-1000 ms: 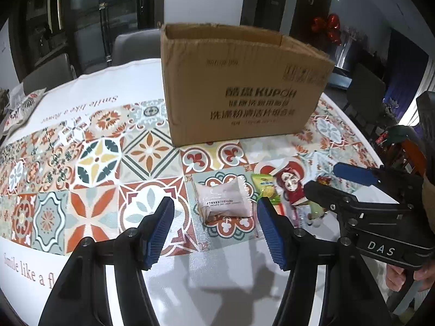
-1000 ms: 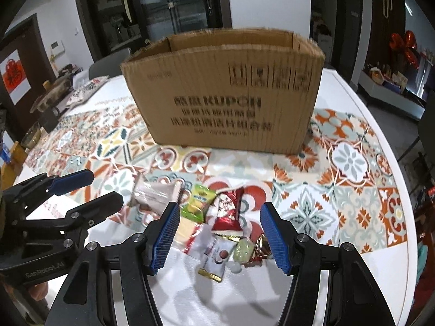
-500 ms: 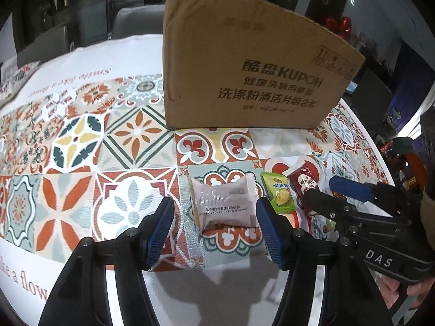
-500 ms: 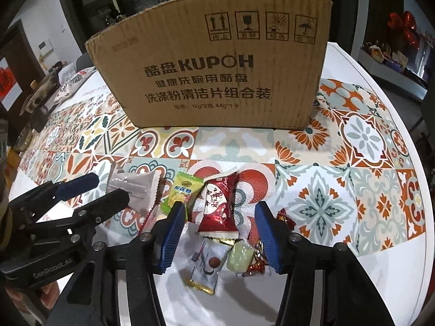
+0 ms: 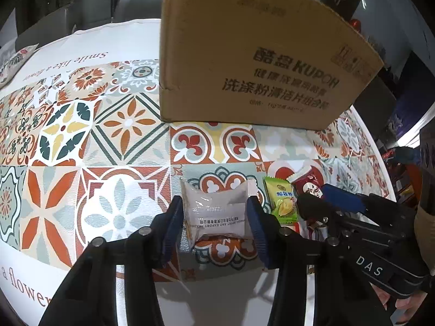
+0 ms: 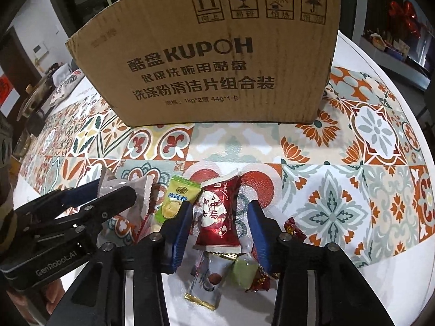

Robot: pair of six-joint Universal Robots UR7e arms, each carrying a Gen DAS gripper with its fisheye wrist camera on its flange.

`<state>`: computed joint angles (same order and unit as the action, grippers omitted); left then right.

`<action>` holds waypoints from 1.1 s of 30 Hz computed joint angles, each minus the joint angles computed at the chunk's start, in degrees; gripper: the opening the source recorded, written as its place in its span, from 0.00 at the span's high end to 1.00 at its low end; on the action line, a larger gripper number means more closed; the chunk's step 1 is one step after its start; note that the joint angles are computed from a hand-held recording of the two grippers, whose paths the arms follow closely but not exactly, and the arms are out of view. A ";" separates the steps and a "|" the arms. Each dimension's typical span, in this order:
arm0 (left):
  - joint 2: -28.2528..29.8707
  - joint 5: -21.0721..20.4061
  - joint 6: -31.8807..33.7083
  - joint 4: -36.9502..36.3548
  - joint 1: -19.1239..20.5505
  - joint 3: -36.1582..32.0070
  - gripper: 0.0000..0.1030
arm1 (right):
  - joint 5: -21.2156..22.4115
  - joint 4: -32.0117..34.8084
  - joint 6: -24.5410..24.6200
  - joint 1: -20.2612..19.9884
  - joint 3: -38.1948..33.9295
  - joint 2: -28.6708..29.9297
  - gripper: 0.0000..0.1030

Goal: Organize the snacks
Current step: 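Grasp the red candy wrapper with the right gripper while the left grasps the white pastry pack, then carry both held snacks over the box and open both grippers to drop them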

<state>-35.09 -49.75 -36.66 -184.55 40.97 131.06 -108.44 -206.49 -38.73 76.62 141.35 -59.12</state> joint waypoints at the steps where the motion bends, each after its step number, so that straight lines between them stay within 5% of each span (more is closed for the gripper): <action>1: 0.20 -0.17 0.04 0.11 0.02 -0.19 0.58 | -0.36 0.40 0.21 0.06 -0.25 0.12 0.62; 6: 0.21 0.06 -0.03 0.54 -0.35 -0.23 0.64 | -0.31 1.33 0.34 -0.09 -0.35 -0.31 0.76; 33: -2.84 8.11 -2.66 2.25 -9.54 3.04 0.73 | 4.66 -2.57 -1.37 2.75 5.58 -7.41 0.77</action>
